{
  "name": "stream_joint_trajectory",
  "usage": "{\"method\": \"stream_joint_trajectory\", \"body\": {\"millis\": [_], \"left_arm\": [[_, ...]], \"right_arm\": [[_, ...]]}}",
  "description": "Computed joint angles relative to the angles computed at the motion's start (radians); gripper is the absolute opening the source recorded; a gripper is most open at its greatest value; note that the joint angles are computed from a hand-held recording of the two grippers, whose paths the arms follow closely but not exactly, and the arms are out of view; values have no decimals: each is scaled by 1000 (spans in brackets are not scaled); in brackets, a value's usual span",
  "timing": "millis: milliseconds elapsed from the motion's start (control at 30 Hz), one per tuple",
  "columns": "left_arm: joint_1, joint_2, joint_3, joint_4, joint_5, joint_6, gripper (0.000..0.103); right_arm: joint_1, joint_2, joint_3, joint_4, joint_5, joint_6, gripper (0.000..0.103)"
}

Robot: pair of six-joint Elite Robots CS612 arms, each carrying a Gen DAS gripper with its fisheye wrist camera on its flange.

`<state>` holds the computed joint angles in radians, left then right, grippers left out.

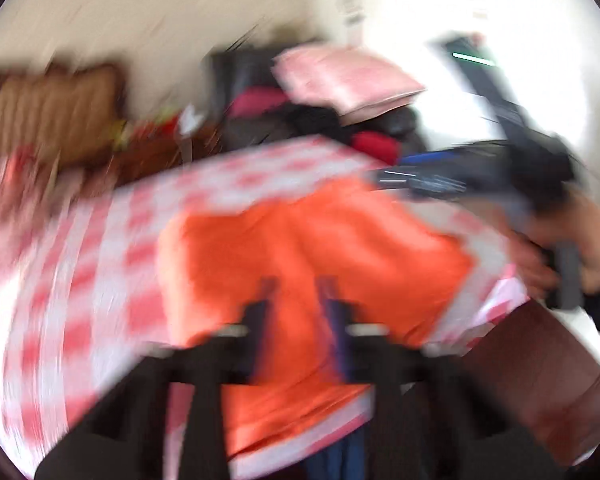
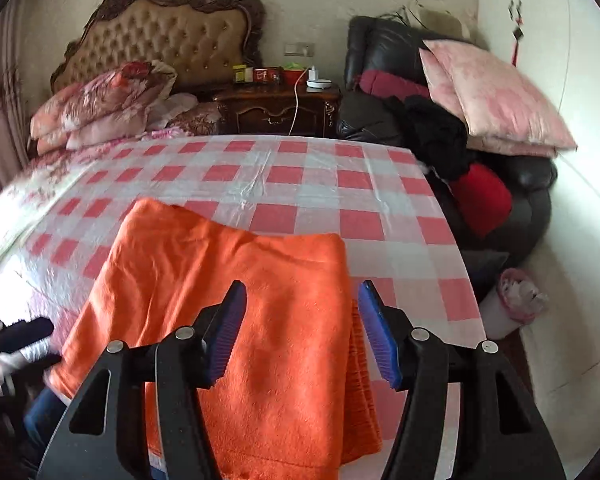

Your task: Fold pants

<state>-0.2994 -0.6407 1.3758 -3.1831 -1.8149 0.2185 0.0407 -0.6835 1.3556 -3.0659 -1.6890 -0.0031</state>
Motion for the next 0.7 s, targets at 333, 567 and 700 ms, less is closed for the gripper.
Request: {"method": "stream_joint_trajectory", "body": {"millis": [333,567,700], "left_arm": [[54,28,-40,149,2,20,5],[41,185,-364,172,23,56,26],[39,296,-614,434,27,28,24]], "right_arm": [[-2,31,-4,145,-110,12,69],[12,62,-154,218,-47,67,70],[18,164,-340,397,-114,77,71]]}}
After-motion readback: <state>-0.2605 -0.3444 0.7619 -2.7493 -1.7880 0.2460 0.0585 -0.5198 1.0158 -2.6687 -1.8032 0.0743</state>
